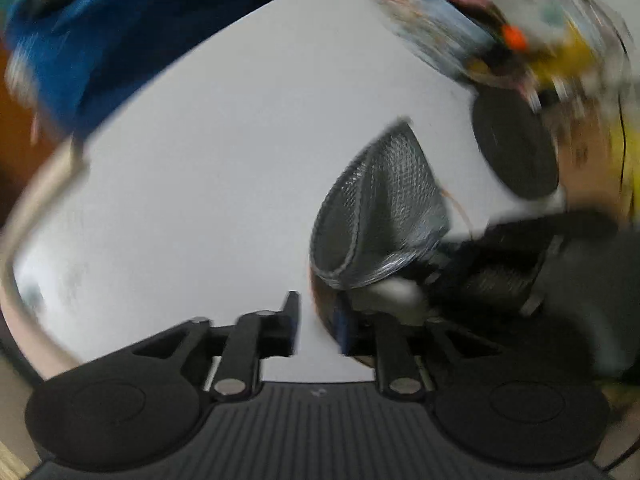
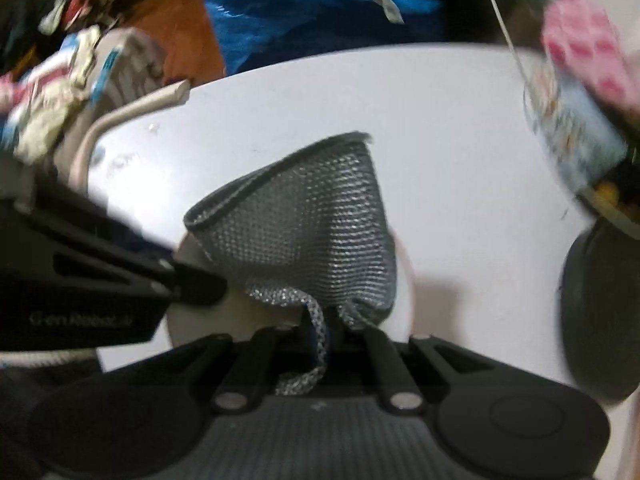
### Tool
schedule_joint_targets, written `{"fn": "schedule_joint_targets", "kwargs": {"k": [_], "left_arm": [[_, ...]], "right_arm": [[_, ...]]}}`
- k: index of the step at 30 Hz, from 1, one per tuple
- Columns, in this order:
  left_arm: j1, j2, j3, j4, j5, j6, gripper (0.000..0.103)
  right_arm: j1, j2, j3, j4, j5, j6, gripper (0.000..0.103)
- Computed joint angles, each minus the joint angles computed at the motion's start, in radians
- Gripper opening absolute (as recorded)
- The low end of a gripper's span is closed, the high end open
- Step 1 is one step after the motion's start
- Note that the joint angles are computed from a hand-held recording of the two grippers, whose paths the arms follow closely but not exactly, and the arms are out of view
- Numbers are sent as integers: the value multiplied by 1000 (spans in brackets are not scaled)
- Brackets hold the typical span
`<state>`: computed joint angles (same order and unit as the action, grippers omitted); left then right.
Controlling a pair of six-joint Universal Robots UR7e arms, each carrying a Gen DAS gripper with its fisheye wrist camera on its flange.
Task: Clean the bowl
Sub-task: 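Scrub the grey mesh cloth around the bowl interior with the right gripper while the left gripper holds the rim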
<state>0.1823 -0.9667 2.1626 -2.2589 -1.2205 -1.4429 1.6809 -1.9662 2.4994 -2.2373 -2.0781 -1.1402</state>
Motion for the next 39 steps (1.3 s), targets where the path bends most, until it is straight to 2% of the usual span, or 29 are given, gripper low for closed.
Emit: {"fn": "schedule_joint_targets", "kwargs": {"k": [1, 4, 6, 7, 8, 9, 11, 13, 17, 19, 22, 26, 32, 35, 39], "left_arm": [[12, 0, -3, -5, -5, 42, 44], [46, -1, -1, -45, -16, 162, 47], [63, -7, 6, -84, -8, 254, 39], [68, -11, 11, -105, -3, 287, 29], [71, -11, 11, -112, 6, 303, 23], [72, -7, 8, -109, 17, 307, 21], [68, -6, 11, -102, 49, 266, 17], [59, -18, 35, -122, 80, 127, 13], [26, -60, 117, -198, 90, -148, 9], [-1, -60, 132, -196, 94, -270, 8], [-32, -49, 140, -214, 65, -369, 8], [-62, -34, 148, -248, 26, -458, 9], [-50, -14, 120, -242, -22, -363, 9], [-39, -12, 93, -191, -25, -253, 10], [-19, -4, 43, -91, -8, -86, 15]], "right_arm": [[1, 3, 0, -22, 0, -42, 3], [-2, 30, 1, -80, 2, -154, 2], [-8, 61, -6, -108, 9, -210, 2], [-11, 73, -11, -114, 15, -226, 2], [-11, 87, -16, -122, 20, -236, 1], [-9, 102, -23, -130, 26, -243, 1], [1, 129, -36, -145, 31, -234, 2], [18, 147, -47, -153, 25, -183, 2], [44, 141, -45, -112, -27, 12, 2], [37, 118, -45, -57, -22, 101, 3], [15, 76, -46, 35, -10, 211, 4], [-7, 13, -32, 141, -6, 252, 6], [-26, -29, -39, 236, 24, 258, 5], [-40, -42, -24, 199, 27, 147, 4], [-36, 1, -29, 134, 12, 48, 4]]}}
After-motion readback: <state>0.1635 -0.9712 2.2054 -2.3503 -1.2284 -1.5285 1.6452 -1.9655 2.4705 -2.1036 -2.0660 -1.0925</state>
